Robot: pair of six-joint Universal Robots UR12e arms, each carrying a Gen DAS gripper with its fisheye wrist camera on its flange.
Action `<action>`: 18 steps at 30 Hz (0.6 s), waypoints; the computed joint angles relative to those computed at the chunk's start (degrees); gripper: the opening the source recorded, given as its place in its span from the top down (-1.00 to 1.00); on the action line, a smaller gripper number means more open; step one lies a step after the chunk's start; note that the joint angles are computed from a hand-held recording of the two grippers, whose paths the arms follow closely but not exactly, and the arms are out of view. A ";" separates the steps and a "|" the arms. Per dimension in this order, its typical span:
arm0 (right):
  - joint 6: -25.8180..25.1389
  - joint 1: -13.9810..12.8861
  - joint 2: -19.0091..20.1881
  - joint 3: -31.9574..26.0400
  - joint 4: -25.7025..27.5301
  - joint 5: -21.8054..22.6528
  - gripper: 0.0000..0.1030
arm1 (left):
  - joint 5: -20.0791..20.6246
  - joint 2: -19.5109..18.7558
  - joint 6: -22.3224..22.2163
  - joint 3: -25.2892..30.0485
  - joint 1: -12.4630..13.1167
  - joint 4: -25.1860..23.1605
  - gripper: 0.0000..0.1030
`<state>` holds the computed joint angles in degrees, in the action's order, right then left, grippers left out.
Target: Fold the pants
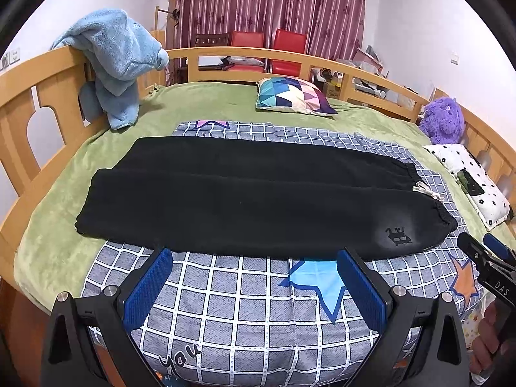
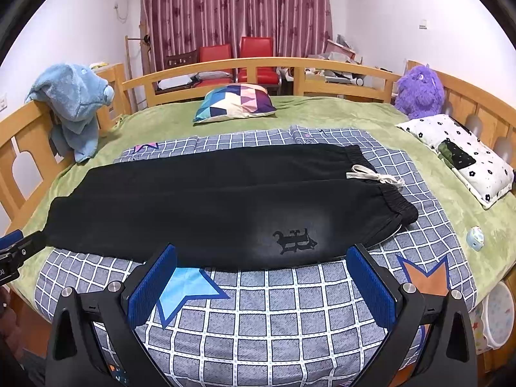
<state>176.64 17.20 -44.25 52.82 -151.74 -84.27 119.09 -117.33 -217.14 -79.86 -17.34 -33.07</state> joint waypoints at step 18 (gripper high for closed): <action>0.12 -0.09 -0.35 0.87 -1.85 -0.51 -1.00 | -0.66 0.00 -0.11 0.16 -0.30 0.26 -1.00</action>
<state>176.77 17.11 -44.60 53.69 -153.59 -84.78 118.44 -117.33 -217.25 -79.70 -17.64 -32.81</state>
